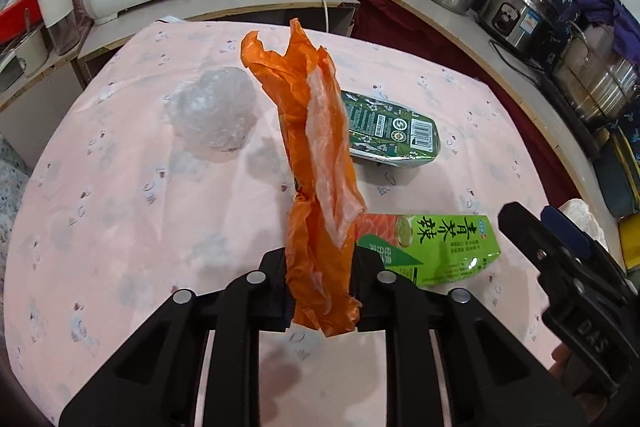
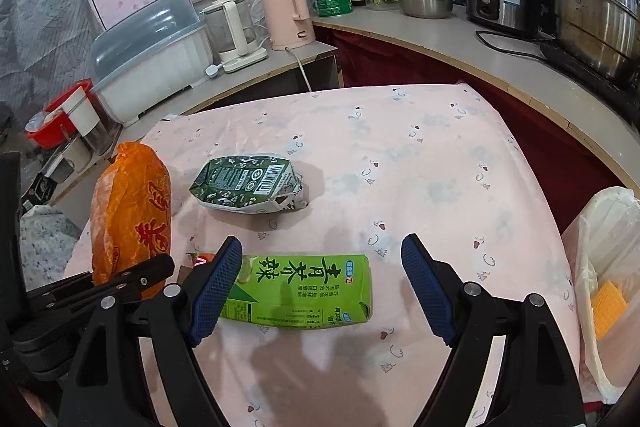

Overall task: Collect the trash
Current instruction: 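Grasp the orange plastic bag with the left tool while the right tool grasps the clear plastic bag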

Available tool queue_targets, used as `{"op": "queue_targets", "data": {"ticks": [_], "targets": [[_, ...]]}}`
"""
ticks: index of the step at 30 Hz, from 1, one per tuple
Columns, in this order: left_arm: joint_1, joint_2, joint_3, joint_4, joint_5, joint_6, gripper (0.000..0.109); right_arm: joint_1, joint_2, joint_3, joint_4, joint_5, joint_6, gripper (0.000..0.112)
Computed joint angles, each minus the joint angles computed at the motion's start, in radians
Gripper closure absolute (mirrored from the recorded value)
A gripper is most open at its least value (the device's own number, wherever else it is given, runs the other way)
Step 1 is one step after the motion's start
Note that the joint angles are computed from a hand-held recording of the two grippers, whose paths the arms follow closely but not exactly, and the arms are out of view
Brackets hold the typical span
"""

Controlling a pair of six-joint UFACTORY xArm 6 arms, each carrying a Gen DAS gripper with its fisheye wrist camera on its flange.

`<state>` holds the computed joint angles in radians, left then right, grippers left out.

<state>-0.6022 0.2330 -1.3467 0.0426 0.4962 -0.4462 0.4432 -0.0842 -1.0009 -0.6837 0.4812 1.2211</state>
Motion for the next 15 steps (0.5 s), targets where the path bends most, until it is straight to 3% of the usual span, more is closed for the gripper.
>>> {"op": "queue_targets", "data": {"ticks": [9, 15], "targets": [[0.068, -0.160, 0.145, 0.051, -0.036, -0.049, 0.090, 0.053, 0.110, -0.138, 0.044, -0.024, -0.067, 0.034], [0.143, -0.179, 0.164, 0.115, -0.031, -0.087, 0.090, 0.087, 0.303, -0.342, 0.212, -0.063, -0.232, 0.034]]}}
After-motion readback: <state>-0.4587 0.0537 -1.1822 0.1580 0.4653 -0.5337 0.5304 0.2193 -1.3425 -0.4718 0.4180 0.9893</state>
